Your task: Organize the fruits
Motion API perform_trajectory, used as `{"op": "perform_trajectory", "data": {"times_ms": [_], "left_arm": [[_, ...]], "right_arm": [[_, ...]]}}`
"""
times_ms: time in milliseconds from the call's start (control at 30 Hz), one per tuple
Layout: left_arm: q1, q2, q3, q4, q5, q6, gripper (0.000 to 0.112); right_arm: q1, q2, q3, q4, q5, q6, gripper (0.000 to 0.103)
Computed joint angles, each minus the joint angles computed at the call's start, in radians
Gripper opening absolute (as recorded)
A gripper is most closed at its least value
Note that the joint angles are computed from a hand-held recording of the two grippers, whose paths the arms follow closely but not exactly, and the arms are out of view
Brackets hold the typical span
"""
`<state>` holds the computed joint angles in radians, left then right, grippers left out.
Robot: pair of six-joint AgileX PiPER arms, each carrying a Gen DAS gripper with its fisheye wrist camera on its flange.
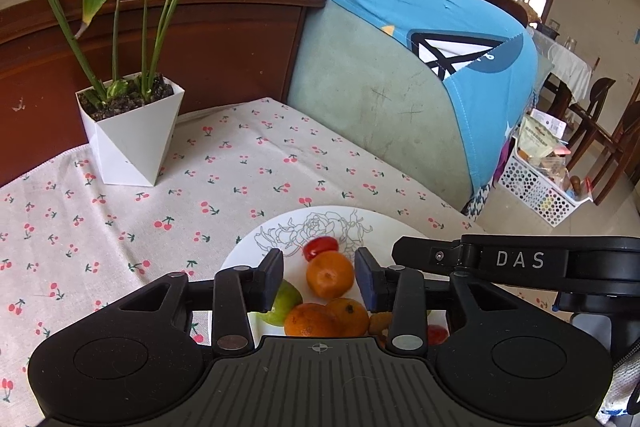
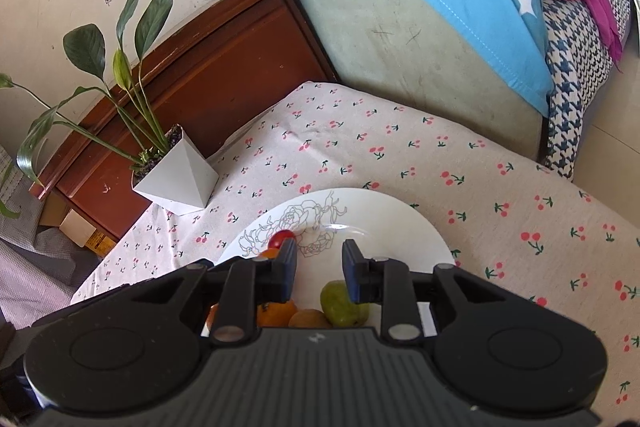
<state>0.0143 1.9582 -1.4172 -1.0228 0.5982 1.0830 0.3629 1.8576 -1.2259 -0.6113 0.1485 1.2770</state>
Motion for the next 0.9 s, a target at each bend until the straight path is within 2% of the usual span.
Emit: {"op": "perform_trajectory", "data": {"times_ms": [100, 167, 300, 400, 433, 567, 700, 767, 900], "left_arm": [[0.003, -0.005, -0.003, 0.009, 0.002, -0.024, 0.043], [0.000, -0.011, -0.006, 0.039, -0.003, -0.062, 0.049], [-0.010, -0.033, -0.007, 0.149, -0.021, -0.197, 0.054], [-0.015, -0.056, 0.004, 0.237, -0.036, -0.305, 0.063], [-0.017, -0.065, 0.008, 0.270, -0.038, -0.344, 0.065], [-0.023, -0.111, 0.031, 0.380, -0.040, -0.470, 0.065], [-0.028, -0.154, 0.042, 0.491, -0.025, -0.583, 0.066], [-0.032, -0.175, 0.051, 0.550, -0.022, -0.647, 0.075], [-0.037, -0.203, 0.075, 0.641, -0.013, -0.755, 0.078]], "right_arm": [[0.001, -0.008, -0.001, -0.013, 0.005, 0.020, 0.028], [0.009, -0.012, -0.009, -0.028, 0.027, 0.033, 0.028], [0.030, -0.016, -0.031, -0.035, 0.092, 0.041, 0.033], [0.050, -0.022, -0.047, -0.031, 0.150, 0.036, 0.036], [0.060, -0.026, -0.050, -0.043, 0.171, 0.046, 0.040], [0.088, -0.043, -0.054, -0.056, 0.219, 0.058, 0.041], [0.123, -0.051, -0.067, -0.097, 0.294, 0.084, 0.051], [0.132, -0.059, -0.065, -0.089, 0.313, 0.082, 0.051], [0.171, -0.064, -0.080, -0.104, 0.394, 0.086, 0.059]]}}
